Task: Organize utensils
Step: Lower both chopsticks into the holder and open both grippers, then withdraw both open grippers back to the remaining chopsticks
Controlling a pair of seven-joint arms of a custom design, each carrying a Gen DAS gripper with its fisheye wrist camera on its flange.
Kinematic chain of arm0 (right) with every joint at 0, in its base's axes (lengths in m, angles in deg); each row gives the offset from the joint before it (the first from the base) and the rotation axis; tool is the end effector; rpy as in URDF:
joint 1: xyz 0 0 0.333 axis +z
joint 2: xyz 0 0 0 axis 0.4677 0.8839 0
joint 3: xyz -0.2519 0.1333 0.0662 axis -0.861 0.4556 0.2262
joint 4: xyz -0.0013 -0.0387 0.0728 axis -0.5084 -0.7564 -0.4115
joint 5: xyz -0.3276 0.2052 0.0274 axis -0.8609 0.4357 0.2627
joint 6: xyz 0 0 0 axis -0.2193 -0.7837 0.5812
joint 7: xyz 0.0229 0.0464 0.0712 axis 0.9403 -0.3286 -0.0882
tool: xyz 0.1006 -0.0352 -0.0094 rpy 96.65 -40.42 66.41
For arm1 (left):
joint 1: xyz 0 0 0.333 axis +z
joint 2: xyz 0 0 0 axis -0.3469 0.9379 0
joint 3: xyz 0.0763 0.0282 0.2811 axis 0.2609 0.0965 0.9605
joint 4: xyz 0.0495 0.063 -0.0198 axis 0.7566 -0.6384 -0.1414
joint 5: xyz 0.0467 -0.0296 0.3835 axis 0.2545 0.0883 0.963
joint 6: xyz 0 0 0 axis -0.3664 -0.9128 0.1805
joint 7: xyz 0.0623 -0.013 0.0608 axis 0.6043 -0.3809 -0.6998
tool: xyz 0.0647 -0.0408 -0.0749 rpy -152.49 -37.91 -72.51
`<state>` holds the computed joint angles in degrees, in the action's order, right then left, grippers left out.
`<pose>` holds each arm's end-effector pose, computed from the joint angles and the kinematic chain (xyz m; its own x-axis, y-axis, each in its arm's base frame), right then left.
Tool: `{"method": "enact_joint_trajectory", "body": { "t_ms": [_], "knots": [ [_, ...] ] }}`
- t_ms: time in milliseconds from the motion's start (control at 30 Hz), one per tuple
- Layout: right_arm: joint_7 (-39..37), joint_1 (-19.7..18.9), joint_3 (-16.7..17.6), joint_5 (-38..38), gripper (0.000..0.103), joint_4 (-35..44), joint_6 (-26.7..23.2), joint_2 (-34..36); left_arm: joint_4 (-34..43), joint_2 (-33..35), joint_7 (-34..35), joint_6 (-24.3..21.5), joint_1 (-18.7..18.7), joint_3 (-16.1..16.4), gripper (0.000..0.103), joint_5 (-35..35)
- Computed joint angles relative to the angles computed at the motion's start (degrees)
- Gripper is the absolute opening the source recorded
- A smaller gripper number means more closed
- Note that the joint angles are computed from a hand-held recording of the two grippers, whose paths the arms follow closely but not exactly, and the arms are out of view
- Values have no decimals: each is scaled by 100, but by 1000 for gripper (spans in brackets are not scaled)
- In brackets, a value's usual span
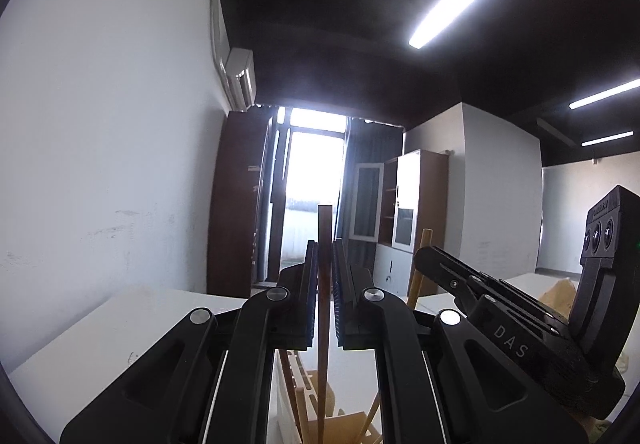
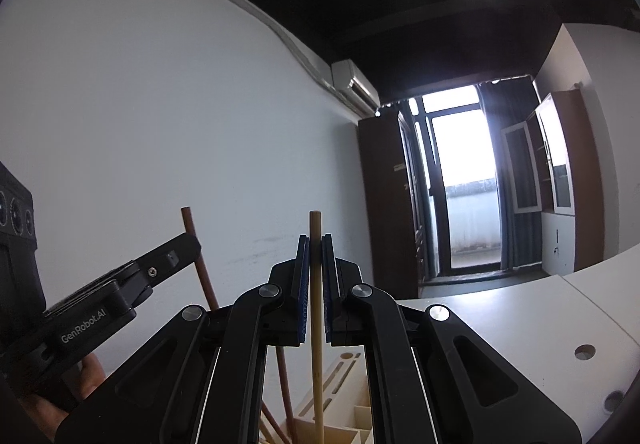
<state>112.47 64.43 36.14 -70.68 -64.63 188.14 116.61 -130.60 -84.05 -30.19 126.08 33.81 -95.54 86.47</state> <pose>0.5269 0.5120 0.5770 0.7389 -0.6601 -0.1351 -0.0453 0.1515 -0.9874 0.4059 -0.3238 0.5795 0.1279 -0.9883 0.0825 0.0831 -0.0722 -0.9939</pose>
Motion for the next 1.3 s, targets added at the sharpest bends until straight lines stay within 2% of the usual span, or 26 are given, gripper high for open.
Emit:
{"method": "enact_joint_trajectory", "body": {
  "t_ms": [200, 267, 367, 633, 1000, 1067, 1133, 1300],
  "knots": [
    [-61, -87, 132, -138, 7, 11, -435, 17, 70, 641, 223, -200, -110, -92, 7, 154],
    [-81, -163, 230, -164, 7, -103, -503, -38, 113, 863, 288, -244, -114, -135, 7, 211],
    [-134, -164, 204, -104, 7, -315, -543, -169, 155, 1094, 377, -322, -133, -164, 7, 300],
    [-335, -259, 352, 18, 7, -337, -953, -223, 183, 1533, 508, -458, -220, -174, 7, 480],
    [-630, -160, 251, 332, 8, -425, -1258, -297, 245, 1857, 604, -553, -306, -142, 7, 655],
    [-624, -82, 132, 402, 10, -455, -1280, -332, 248, 1972, 612, -550, -400, -72, 7, 662],
    [-634, -45, 79, 441, 25, -480, -1314, -356, 186, 1926, 567, -527, -454, -5, 7, 673],
    [-639, 11, -22, 530, 25, -443, -1414, -348, 117, 1859, 514, -559, -562, 108, 7, 721]
  ]
}}
